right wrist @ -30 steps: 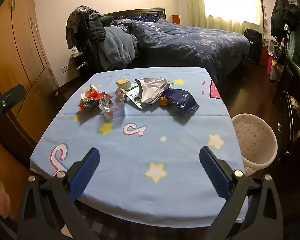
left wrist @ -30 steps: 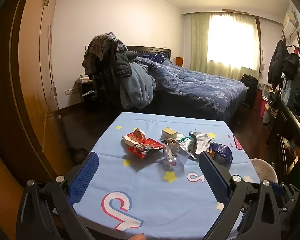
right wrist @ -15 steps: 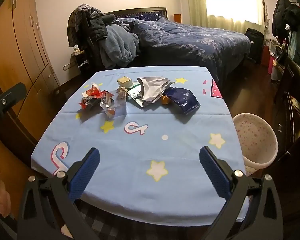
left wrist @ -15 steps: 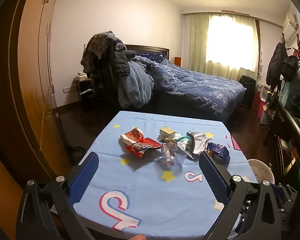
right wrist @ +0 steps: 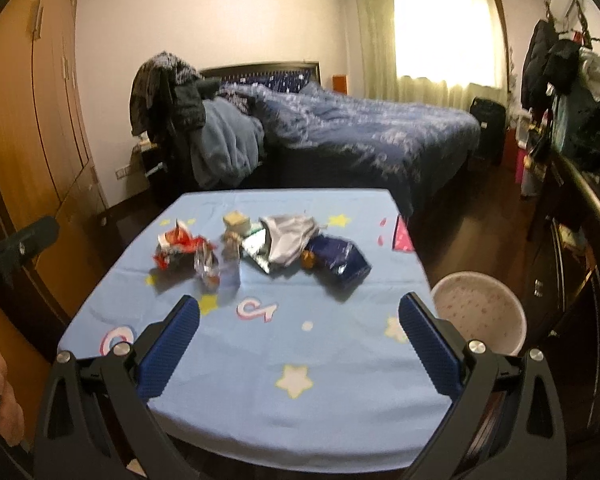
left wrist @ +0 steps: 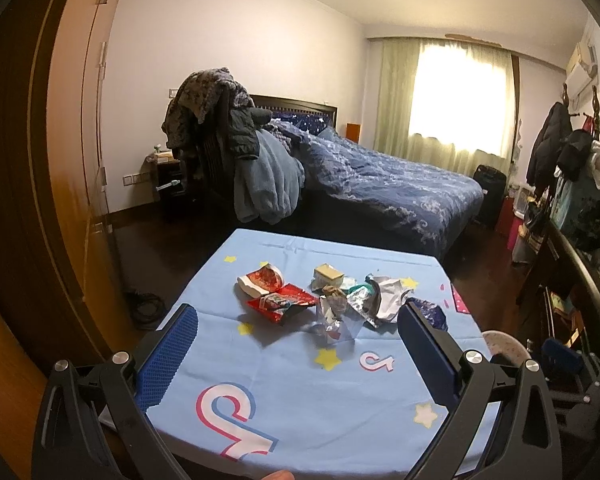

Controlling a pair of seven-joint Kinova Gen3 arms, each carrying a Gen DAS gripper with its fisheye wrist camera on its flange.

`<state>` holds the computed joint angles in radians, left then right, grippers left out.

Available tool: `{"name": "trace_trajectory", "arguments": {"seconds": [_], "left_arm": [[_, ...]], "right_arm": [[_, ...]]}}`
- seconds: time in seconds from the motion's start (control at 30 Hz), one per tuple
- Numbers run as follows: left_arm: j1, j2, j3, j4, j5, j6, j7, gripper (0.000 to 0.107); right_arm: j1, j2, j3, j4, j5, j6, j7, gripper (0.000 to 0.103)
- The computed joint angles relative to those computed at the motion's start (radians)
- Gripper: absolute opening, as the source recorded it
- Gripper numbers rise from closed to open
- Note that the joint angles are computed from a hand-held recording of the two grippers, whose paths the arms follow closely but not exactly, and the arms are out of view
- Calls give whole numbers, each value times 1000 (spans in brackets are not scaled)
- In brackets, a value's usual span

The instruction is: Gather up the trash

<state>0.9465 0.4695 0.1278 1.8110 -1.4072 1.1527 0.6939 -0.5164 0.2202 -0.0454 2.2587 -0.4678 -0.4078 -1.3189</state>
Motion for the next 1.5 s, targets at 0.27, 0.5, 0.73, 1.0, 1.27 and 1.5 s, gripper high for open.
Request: {"name": "trace_trajectory", "arguments": {"seconds": [0.27,0.5,0.73,1.0,1.27,1.5], "left_arm": [[13,11,1,-32,36,62,-37,99],[-3,-17,-2,6,7,-10,1,99],[-6,-4,1,-9,25,4,-20,99],[-20,5,-9,-16,50,-21,-33,99],[-26,1,-18,-10,59,-44,-32,99],[-30,1,-18,0,58,-57,-33,99]], "right_arm": [[49,-62,-34,19,58,-23,-49,100],[65,-71,-46,23,75,-24,-63,100],[73,-74,-49,23,82,-3,-65,100],[75,-57,-40,7,95,25,-75,100],[73,-48,-33,4,111,33,-86,100],[61,-31,-27,-1,119,35,-90,100]]}}
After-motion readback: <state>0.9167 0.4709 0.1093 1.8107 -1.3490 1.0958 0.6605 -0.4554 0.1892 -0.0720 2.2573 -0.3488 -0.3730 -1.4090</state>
